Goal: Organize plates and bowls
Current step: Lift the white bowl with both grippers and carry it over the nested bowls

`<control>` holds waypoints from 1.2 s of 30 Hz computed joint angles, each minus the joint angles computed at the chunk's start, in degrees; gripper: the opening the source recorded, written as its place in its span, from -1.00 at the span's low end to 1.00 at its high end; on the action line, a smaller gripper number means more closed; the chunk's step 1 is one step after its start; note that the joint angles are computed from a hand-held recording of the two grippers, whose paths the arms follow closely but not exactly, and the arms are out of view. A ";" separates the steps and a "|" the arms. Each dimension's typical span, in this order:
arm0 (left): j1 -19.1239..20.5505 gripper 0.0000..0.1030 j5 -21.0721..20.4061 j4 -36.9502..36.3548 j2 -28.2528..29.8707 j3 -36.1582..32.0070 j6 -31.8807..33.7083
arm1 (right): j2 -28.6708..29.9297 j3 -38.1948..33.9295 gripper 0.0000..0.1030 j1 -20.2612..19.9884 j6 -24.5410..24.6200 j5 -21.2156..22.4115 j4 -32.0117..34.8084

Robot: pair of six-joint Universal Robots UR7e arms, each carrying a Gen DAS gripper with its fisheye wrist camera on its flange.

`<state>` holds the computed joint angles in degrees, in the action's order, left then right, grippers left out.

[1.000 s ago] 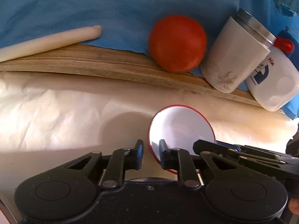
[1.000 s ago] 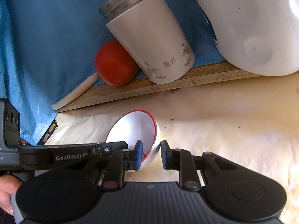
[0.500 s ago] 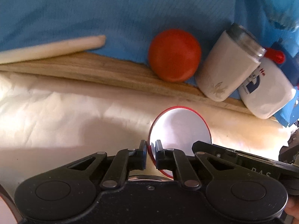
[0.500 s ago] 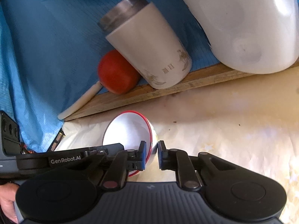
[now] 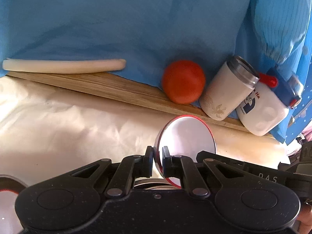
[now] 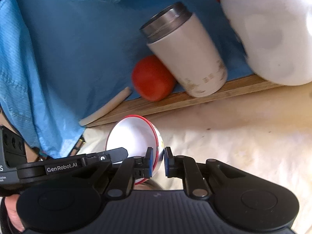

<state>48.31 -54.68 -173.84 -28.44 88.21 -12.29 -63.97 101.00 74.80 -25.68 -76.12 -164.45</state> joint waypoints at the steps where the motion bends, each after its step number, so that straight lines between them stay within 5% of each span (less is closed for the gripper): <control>1: 0.12 -0.84 -0.15 -0.54 0.10 0.14 -0.17 | -0.09 0.17 -0.76 0.35 0.18 -0.10 0.06; 22: -0.71 -0.84 3.81 -13.56 -16.79 22.49 -1.54 | -0.27 6.89 -0.76 11.58 -1.59 -5.18 -3.37; 36: 1.35 -0.81 4.29 -15.29 -23.72 31.36 -2.61 | 4.60 7.54 -0.76 17.36 -2.11 -13.18 -4.09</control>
<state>49.66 -50.39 -189.12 -52.17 119.57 -14.90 -59.37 108.53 92.16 -27.78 -89.30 -168.53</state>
